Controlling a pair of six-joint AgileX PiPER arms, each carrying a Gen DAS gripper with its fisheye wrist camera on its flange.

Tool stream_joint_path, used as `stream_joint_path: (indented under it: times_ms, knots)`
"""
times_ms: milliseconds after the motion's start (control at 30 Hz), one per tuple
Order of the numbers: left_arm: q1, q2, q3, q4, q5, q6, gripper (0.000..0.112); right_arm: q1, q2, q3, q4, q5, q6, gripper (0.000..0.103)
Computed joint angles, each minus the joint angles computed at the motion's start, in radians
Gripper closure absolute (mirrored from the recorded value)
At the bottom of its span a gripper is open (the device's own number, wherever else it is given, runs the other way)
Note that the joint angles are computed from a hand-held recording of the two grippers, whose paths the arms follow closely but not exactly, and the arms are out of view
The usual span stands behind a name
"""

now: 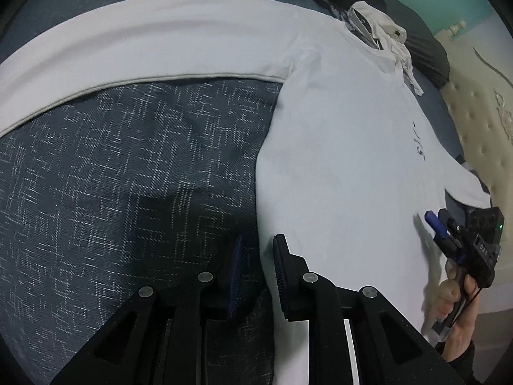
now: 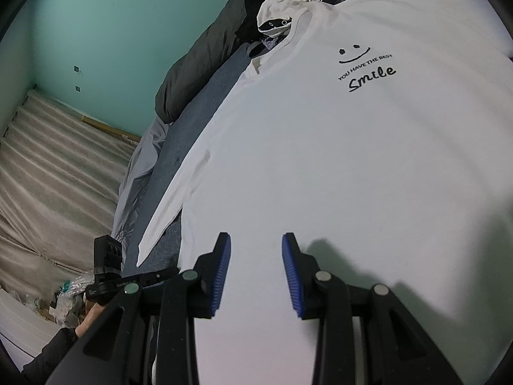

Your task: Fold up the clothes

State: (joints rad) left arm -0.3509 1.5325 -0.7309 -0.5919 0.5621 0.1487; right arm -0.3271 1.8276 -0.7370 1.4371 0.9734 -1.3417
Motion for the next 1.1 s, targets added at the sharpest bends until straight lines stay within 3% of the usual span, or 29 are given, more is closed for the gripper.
stream_joint_path:
  times_ms: [33, 100, 267, 433, 567, 800, 933, 1100]
  knots:
    - [-0.006, -0.004, 0.001, 0.009, -0.001, -0.006, 0.104, -0.001, 0.001, -0.001, 0.0, 0.001, 0.0, 0.07]
    - [-0.028, -0.023, -0.004, 0.082, -0.001, -0.071, 0.111, -0.005, 0.004, -0.002, -0.003, 0.003, 0.001, 0.07]
    - [-0.033, -0.076, -0.012, 0.196, 0.01, -0.161, 0.111, -0.013, 0.01, -0.008, -0.006, 0.01, 0.004, 0.07]
    - [-0.014, -0.053, -0.024, 0.188, 0.017, -0.147, 0.111, -0.011, 0.007, -0.003, -0.006, 0.011, 0.003, 0.07]
    - [-0.035, -0.048, -0.041, 0.224, 0.073, -0.188, 0.109, -0.01, 0.0, 0.0, -0.006, 0.013, 0.002, 0.07]
    - [-0.047, -0.183, 0.033, 0.22, 0.164, -0.205, 0.099, -0.008, -0.025, 0.012, -0.008, 0.015, 0.0, 0.07]
    - [-0.12, -0.266, 0.088, 0.24, 0.221, -0.249, 0.094, -0.007, -0.045, 0.026, 0.0, 0.014, -0.005, 0.07]
    - [-0.176, -0.34, 0.178, 0.212, 0.216, -0.266, 0.094, 0.002, -0.058, 0.041, 0.006, 0.004, -0.012, 0.07]
